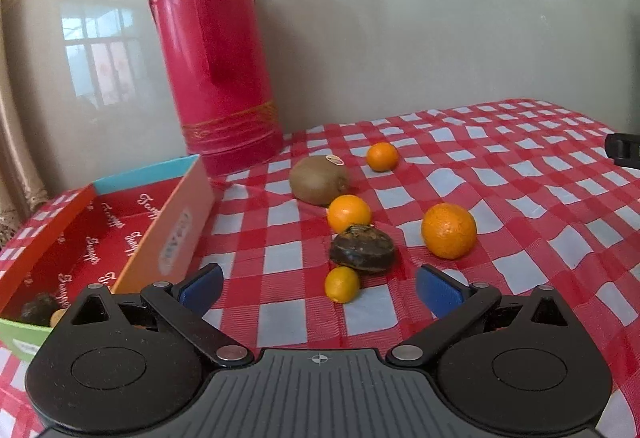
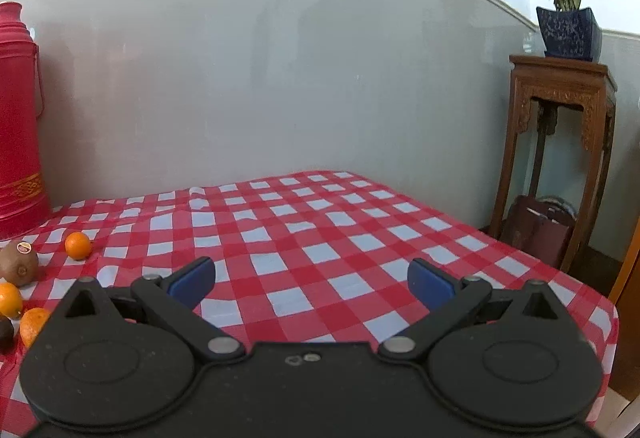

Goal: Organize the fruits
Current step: 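Withdraw the right tool from the box while the left tool reaches the small yellow fruit, then close the left tool on the small yellow fruit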

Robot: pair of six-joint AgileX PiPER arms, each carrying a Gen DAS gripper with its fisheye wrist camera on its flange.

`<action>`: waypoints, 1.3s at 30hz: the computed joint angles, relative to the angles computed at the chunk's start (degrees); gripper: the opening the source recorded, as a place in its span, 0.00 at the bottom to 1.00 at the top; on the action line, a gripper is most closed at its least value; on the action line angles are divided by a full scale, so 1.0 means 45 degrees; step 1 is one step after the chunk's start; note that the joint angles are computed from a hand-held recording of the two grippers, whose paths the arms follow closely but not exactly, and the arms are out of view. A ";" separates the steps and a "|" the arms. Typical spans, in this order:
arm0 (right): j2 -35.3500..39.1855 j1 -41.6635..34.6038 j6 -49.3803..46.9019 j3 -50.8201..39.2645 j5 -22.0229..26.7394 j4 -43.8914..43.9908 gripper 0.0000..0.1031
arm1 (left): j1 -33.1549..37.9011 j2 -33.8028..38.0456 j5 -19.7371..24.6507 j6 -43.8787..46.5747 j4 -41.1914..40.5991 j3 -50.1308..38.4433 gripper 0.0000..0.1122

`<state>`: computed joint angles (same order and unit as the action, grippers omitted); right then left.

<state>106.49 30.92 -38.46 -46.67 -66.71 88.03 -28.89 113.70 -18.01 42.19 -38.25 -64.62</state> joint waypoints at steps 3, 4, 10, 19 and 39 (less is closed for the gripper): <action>0.0010 -0.0117 0.0031 0.0074 0.0102 -0.0096 0.94 | 0.0102 0.0114 0.0386 -0.0351 0.0217 -0.0283 0.81; -0.0011 -0.0216 0.0120 0.0136 0.0217 -0.0220 0.94 | 0.0171 0.0169 0.0697 -0.0197 -0.0014 -0.0453 0.79; -0.0137 -0.0299 0.0284 0.0221 0.0624 -0.0406 0.94 | 0.0420 0.0336 0.1566 0.0375 -0.0943 -0.0920 0.76; -0.0132 -0.0216 0.0196 0.0135 0.0875 -0.0553 0.94 | 0.0531 0.0672 0.2437 0.4919 -0.5472 -0.1662 0.54; -0.0256 -0.0380 0.0115 0.0145 0.1556 -0.0836 0.94 | 0.0490 0.0640 0.2406 0.0984 -0.1272 -0.1463 0.19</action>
